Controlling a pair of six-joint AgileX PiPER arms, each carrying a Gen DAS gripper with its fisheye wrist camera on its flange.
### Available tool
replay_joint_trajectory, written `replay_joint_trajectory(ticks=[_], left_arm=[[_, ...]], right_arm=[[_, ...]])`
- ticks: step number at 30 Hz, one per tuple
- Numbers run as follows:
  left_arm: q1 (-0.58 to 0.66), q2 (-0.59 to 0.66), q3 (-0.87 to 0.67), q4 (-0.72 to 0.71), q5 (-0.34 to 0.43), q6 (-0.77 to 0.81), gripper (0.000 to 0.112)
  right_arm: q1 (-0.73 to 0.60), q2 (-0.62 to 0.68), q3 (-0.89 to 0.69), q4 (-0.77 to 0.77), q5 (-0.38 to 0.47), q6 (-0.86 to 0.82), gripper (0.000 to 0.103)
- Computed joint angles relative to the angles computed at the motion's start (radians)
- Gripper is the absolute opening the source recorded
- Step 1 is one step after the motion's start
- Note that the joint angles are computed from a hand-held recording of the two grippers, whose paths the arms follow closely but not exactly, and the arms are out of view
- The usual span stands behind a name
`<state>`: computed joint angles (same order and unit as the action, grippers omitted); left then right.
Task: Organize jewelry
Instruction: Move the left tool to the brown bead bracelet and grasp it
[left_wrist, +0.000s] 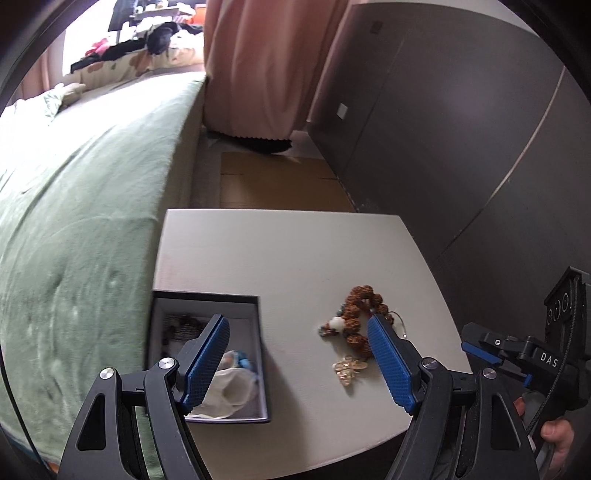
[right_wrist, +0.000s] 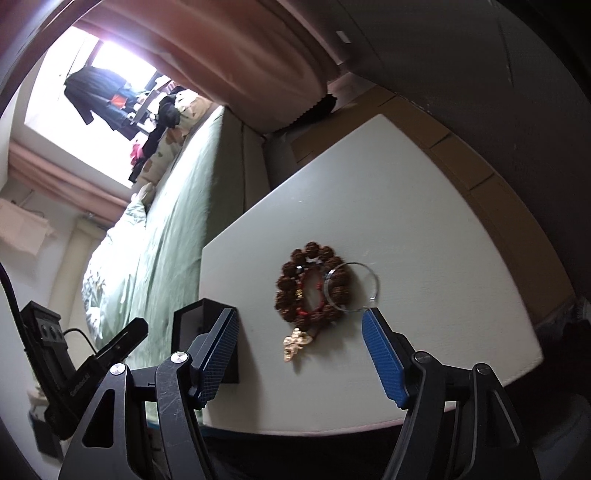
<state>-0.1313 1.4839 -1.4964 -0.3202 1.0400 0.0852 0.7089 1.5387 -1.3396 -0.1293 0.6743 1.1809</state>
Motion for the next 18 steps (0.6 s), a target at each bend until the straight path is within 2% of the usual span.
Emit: replay_joint_trajectory(ticks=[2, 4, 9, 15, 18], left_arm=[[-0.042, 0.025, -0.017, 0.023, -0.002, -0.028, 0.077], [-0.072, 0.052, -0.035, 0.032, 0.002, -0.039, 0.071], [-0.135, 0.132, -0.087, 0.058, 0.033, -0.078, 0.051], [-0.187, 0.226, -0.148, 0.074, 0.060, -0.125, 0.039], [-0.211, 0.279, -0.197, 0.094, 0.079, -0.153, 0.039]], right_arm=[[-0.017, -0.020, 0.036, 0.016, -0.015, -0.011, 0.070], [-0.031, -0.037, 0.071, 0.034, -0.032, -0.023, 0.070], [-0.066, -0.071, 0.136, 0.089, -0.070, -0.074, 0.070], [-0.113, -0.102, 0.203, 0.163, -0.118, -0.149, 0.070], [-0.131, -0.114, 0.228, 0.188, -0.135, -0.178, 0.070]])
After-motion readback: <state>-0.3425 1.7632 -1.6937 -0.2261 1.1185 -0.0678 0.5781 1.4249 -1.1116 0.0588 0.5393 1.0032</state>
